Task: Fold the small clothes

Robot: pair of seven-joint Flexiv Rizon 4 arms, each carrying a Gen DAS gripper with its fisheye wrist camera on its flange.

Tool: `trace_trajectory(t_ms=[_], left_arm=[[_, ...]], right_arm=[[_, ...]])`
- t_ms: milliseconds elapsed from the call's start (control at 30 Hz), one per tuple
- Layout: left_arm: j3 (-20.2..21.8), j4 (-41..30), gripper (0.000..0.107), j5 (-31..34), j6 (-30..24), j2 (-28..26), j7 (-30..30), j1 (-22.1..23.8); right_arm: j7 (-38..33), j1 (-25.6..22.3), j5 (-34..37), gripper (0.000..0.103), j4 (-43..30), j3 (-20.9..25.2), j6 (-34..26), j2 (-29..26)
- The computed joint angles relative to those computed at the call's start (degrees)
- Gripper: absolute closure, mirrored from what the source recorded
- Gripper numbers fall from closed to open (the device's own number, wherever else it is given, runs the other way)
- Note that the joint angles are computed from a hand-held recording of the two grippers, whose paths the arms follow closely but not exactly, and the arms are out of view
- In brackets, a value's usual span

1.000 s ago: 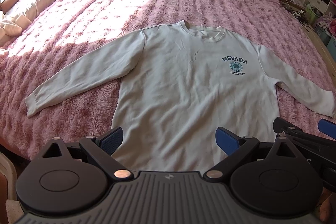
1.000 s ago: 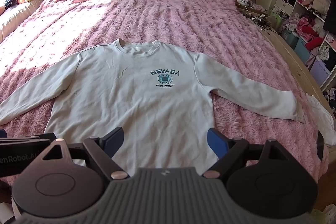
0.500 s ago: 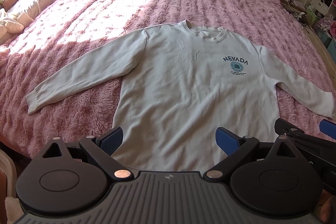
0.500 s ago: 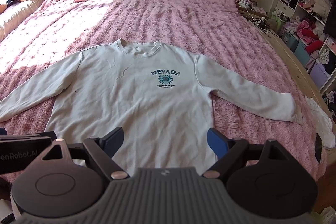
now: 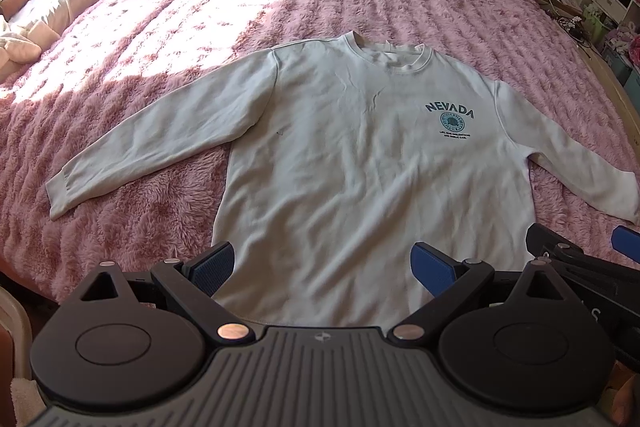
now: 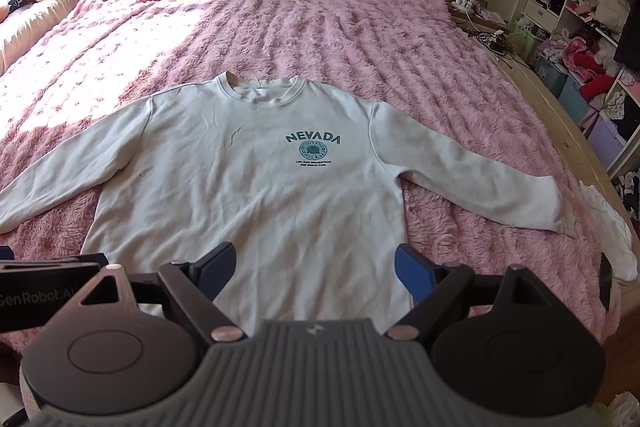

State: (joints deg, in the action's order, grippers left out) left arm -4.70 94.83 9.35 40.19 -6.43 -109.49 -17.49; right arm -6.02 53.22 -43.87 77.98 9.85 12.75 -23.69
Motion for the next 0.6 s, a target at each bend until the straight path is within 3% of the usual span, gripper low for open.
trace_trajectory(t_ms=[600], left_arm=[[0.2,0.0,0.004,-0.4,0.1,-0.5,0.3,0.2]], right_arm=[[-0.7,-0.8,1.2,0.021,0.0,-0.2,1.6,-0.3]])
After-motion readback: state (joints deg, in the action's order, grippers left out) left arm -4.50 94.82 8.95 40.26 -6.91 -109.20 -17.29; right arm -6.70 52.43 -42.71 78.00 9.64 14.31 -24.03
